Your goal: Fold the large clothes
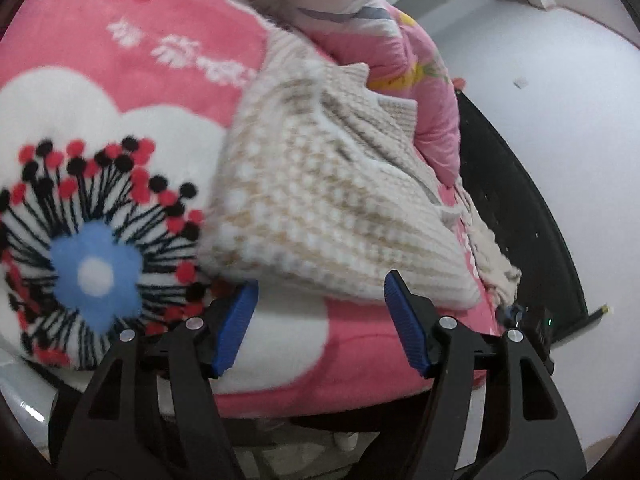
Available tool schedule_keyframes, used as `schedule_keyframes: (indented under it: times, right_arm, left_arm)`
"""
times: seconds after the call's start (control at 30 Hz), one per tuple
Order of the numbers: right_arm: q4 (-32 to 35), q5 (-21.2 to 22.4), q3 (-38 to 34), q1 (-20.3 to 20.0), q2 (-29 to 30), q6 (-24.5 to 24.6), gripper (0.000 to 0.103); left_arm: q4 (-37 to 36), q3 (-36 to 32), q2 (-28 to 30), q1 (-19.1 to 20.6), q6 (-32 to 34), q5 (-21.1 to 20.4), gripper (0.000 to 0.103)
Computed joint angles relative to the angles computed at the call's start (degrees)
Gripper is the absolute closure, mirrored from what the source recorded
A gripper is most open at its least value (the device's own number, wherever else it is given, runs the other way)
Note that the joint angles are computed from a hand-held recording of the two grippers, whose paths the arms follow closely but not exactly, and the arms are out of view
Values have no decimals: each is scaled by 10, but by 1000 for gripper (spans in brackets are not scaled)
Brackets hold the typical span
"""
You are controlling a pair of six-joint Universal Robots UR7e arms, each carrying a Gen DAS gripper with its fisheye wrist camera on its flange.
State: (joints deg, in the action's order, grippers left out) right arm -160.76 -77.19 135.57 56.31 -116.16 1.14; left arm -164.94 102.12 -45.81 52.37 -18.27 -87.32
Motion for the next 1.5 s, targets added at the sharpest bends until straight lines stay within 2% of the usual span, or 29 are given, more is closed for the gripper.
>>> schedule_keyframes:
  times: [0.17,0.3,0.5,0.77,0.9,0.93,0.97,1.0,1.07,1.13,1.2,1.27,1.4,1.5]
  right_arm:
    - [-47,17,-2,-12,29,17,23]
    - [-65,-8,-15,6,53,29,23]
    - [-69,-9,-13,7,54,21,23]
    - [-112,-17,-19,7,76,25,23]
    - [-173,-70,-25,26,107,30,34]
    - [-185,-89,-28,33,116,30,39]
    - [-198,-109,-31,41,125,28,41]
    - [-214,-145,-37,57,139,21,46]
    - [-233,-227,-53,96,167,-3,56]
    - [-248,-299,-66,135,184,-38,82]
    - [-279,-352,-69,174,191,-77,88]
    - [-307,-387,-70,209,190,-110,91]
    - [-316,-413,-59,253,157,-138,93]
    - [-292,-409,-33,264,106,-134,94]
  left_arm:
    - [-24,-1,9,15,-18,-31,40]
    - [-42,14,2,18,-44,-45,40]
    - [-53,30,-3,16,-54,-42,40]
    - [-118,20,18,27,-92,-40,40]
    - [-126,16,26,16,-89,-3,43]
    - [-123,15,27,7,-83,20,47]
    - [-112,12,28,-5,-71,54,51]
    - [-99,8,29,-14,-59,84,58]
    - [-69,0,32,-45,-9,173,66]
    - [-55,-7,37,-70,36,236,83]
    - [-73,-7,40,-102,97,301,89]
    - [-97,-1,34,-120,128,320,92]
    - [-113,13,7,-142,153,323,94]
    - [-95,46,-42,-146,137,284,94]
